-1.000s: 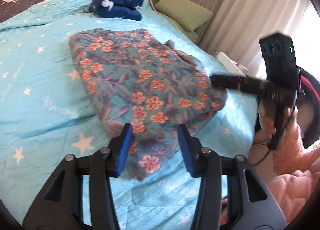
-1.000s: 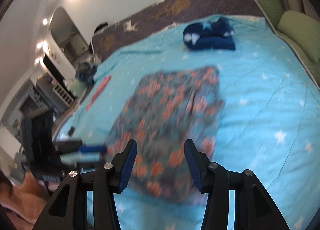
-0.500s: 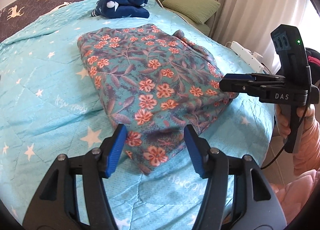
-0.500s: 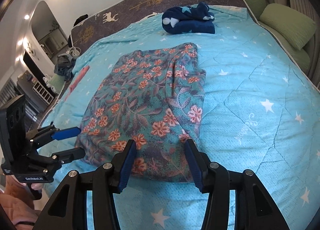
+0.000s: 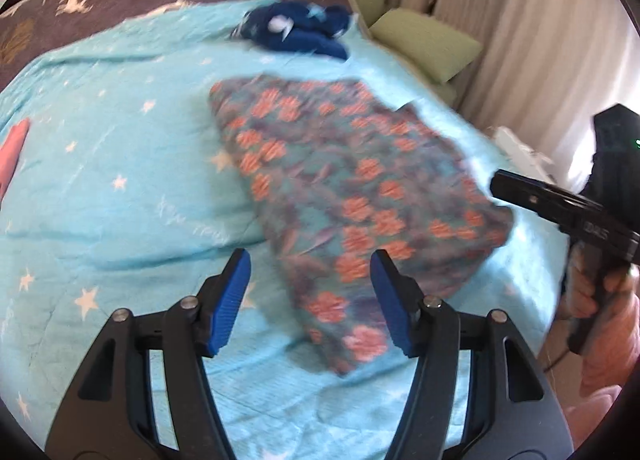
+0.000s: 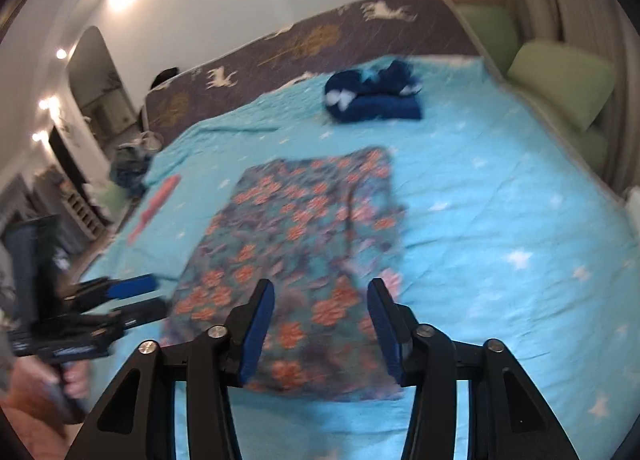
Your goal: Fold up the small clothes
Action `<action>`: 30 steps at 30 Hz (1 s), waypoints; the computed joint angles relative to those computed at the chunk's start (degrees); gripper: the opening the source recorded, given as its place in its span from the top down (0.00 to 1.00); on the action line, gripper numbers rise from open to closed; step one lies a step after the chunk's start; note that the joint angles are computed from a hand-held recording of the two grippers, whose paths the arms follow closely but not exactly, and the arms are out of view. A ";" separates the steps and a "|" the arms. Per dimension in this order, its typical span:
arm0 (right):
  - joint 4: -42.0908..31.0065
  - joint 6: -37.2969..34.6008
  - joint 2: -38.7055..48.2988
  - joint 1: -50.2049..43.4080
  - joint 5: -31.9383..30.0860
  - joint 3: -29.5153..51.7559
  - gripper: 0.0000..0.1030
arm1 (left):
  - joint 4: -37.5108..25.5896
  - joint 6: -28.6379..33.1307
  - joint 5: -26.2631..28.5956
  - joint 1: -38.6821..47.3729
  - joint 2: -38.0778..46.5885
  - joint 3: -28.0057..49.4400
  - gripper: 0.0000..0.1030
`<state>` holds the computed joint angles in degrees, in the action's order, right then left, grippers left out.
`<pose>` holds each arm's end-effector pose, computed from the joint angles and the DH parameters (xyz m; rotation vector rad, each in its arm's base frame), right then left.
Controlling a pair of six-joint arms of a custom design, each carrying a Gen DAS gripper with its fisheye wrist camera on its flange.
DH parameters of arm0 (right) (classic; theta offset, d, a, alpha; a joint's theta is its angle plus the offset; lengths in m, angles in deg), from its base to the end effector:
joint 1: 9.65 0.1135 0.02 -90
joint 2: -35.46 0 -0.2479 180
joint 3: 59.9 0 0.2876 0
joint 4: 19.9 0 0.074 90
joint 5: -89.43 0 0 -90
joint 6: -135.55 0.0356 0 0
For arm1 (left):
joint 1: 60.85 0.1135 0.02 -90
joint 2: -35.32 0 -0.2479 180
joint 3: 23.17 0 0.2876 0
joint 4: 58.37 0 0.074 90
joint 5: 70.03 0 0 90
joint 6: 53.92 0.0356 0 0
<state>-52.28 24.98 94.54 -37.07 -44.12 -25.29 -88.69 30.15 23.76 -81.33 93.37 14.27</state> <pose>0.1968 -0.0745 0.1235 -0.1335 2.2778 0.5526 0.2119 -0.0816 0.1376 0.3426 2.4542 -0.2806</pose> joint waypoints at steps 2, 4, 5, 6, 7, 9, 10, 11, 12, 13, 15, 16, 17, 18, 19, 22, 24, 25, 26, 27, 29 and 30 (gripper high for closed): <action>1.54 -0.06 1.34 3.23 5.71 -0.56 0.60 | 1.79 0.54 0.49 0.58 3.51 -0.47 0.37; 3.30 -0.56 5.53 4.92 10.06 -0.41 0.63 | 2.28 0.67 2.28 1.35 3.88 -1.60 0.33; 4.19 -1.01 6.57 4.00 8.81 -0.68 0.63 | 1.78 1.18 3.32 1.80 3.93 -1.80 0.33; 4.03 -1.60 6.43 3.11 7.79 -0.82 0.63 | 2.10 1.94 3.41 1.88 2.62 -2.93 0.33; 3.19 -1.96 6.03 2.94 7.88 -0.58 0.63 | 2.13 2.53 3.42 1.95 1.73 -3.57 0.33; 3.12 -1.66 5.37 3.66 8.96 -0.65 0.63 | 2.02 2.88 3.60 2.03 0.85 -4.11 0.33; 3.41 -1.32 4.78 4.31 9.83 -0.98 0.63 | 1.91 2.71 3.69 2.06 0.84 -4.00 0.33; 3.52 -1.11 4.21 4.74 10.46 -1.19 0.62 | 1.69 2.55 3.85 2.14 0.82 -3.81 0.33; 3.65 -0.86 3.66 5.15 11.06 -1.41 0.62 | 1.64 2.38 3.85 2.07 1.18 -3.36 0.33; 3.55 -0.64 2.92 5.36 11.46 -1.71 0.62 | 1.49 2.32 3.97 2.10 1.08 -3.25 0.33; 3.63 0.03 2.57 5.76 11.88 -1.81 0.62 | 0.85 2.34 4.40 2.32 0.37 -3.15 0.33; 3.47 0.03 2.61 5.58 11.77 -1.70 0.62 | 0.68 2.39 4.55 2.44 0.13 -3.17 0.33; 3.31 0.04 2.57 5.51 11.69 -1.64 0.61 | 0.54 2.17 4.54 2.34 -0.11 -3.20 0.33; 3.25 0.04 2.75 5.44 11.61 -1.51 0.61 | 0.09 2.09 4.82 2.60 -0.56 -3.19 0.33; 3.14 0.12 2.90 5.41 11.57 -1.35 0.61 | -0.03 2.02 5.02 2.75 -0.46 -2.99 0.33; 3.00 0.22 2.62 5.55 11.79 -1.40 0.61 | -0.63 2.08 5.64 3.55 -0.46 -2.44 0.33; 2.88 0.14 2.23 5.64 12.10 -1.44 0.61 | -0.93 1.74 5.60 3.90 0.12 -1.75 0.33; 2.62 0.18 1.56 5.68 12.23 -1.70 0.60 | -1.16 1.33 5.59 4.09 0.52 -1.30 0.33; 2.60 0.19 1.39 5.69 12.26 -1.71 0.60 | -1.35 1.01 5.92 4.42 0.79 -0.85 0.33; 2.45 0.15 1.09 5.59 12.16 -1.73 0.60 | -1.28 0.68 6.27 4.74 1.01 -0.27 0.33; 2.12 0.26 0.23 5.37 11.99 -1.56 0.59 | -0.96 0.67 5.74 4.76 1.18 0.68 0.33; 2.04 0.30 -0.31 4.99 11.71 -1.43 0.58 | -0.61 0.82 5.31 4.63 1.17 1.31 0.33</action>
<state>-50.24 25.28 94.22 -32.08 -32.41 -26.72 -89.30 30.96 29.07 -76.69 94.54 15.58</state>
